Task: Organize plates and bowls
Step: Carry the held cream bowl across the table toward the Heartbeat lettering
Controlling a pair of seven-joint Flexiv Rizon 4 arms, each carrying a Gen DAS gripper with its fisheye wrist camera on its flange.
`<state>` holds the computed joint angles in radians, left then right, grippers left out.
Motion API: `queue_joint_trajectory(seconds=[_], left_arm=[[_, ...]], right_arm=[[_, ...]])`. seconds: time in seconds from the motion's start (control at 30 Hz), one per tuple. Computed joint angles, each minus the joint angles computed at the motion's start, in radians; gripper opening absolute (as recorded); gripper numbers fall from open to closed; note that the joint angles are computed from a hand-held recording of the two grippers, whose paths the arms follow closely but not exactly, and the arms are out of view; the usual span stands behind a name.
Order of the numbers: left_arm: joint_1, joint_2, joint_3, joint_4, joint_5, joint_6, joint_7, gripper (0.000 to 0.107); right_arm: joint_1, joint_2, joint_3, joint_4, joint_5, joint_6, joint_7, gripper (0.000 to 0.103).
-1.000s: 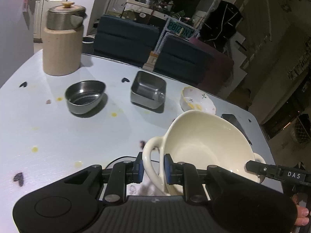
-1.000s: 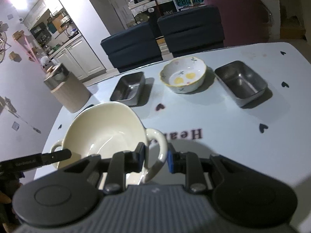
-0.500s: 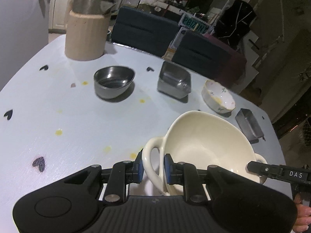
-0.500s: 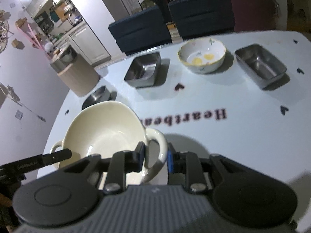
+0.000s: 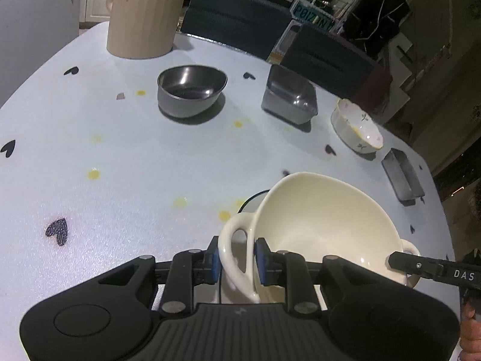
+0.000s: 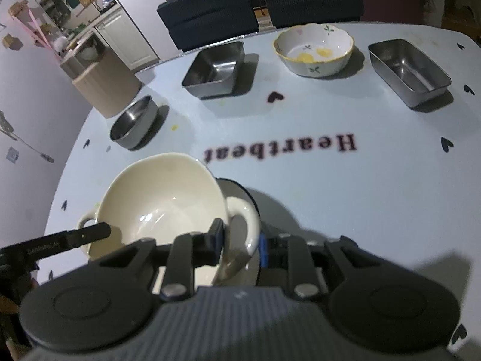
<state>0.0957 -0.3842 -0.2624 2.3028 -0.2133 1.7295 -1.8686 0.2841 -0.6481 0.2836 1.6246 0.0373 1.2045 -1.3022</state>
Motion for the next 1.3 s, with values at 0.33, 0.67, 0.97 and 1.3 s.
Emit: queue_joint_trajectory(seconds=[0.33,0.67,0.97,1.3], left_arm=[[-0.018,-0.019,0.02,-0.009,-0.012,-0.023,0.008,0.027],[-0.044,-0.03,0.048,-0.019,-0.026,-0.035,0.013,0.029],[-0.081,-0.042,0.086,-0.036,-0.034,-0.047,0.019,0.03],[-0.119,-0.052,0.122,-0.053,-0.044,-0.07,0.029,0.031]], right_arm=[[0.018,-0.002,-0.015,0.0,-0.022,-0.03,0.009,0.028],[0.025,-0.008,-0.02,-0.007,-0.034,-0.038,0.005,0.028],[0.027,-0.011,-0.022,-0.01,-0.041,-0.042,-0.001,0.028],[0.034,-0.016,-0.029,-0.018,-0.049,-0.063,-0.007,0.029]])
